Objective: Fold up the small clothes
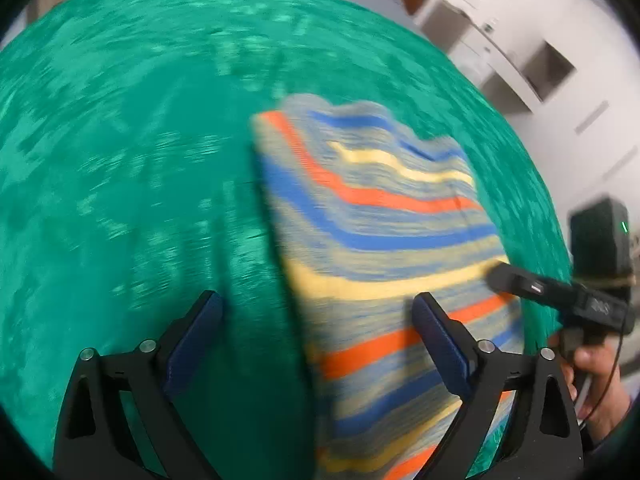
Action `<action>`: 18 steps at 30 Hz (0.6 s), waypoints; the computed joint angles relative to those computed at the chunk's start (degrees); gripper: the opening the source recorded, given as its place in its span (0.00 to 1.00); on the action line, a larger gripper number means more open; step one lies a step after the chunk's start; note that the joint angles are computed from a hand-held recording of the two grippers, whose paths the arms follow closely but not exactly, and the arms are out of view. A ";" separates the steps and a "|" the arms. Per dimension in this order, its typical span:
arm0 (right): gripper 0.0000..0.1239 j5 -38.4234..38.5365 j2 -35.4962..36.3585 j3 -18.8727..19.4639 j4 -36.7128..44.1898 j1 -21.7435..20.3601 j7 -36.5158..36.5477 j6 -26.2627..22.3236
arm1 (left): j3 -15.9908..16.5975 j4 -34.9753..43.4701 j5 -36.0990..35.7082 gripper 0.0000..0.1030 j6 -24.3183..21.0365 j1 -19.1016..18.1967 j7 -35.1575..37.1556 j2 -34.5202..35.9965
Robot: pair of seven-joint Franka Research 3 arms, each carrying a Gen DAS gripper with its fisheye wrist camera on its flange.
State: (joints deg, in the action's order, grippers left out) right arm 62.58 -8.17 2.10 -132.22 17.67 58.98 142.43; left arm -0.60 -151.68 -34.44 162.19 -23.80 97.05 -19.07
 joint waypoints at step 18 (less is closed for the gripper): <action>0.18 -41.89 -11.28 4.35 -3.30 8.21 22.93 23.85 | -3.76 -1.84 22.77 0.18 4.75 3.22 -18.81 -14.95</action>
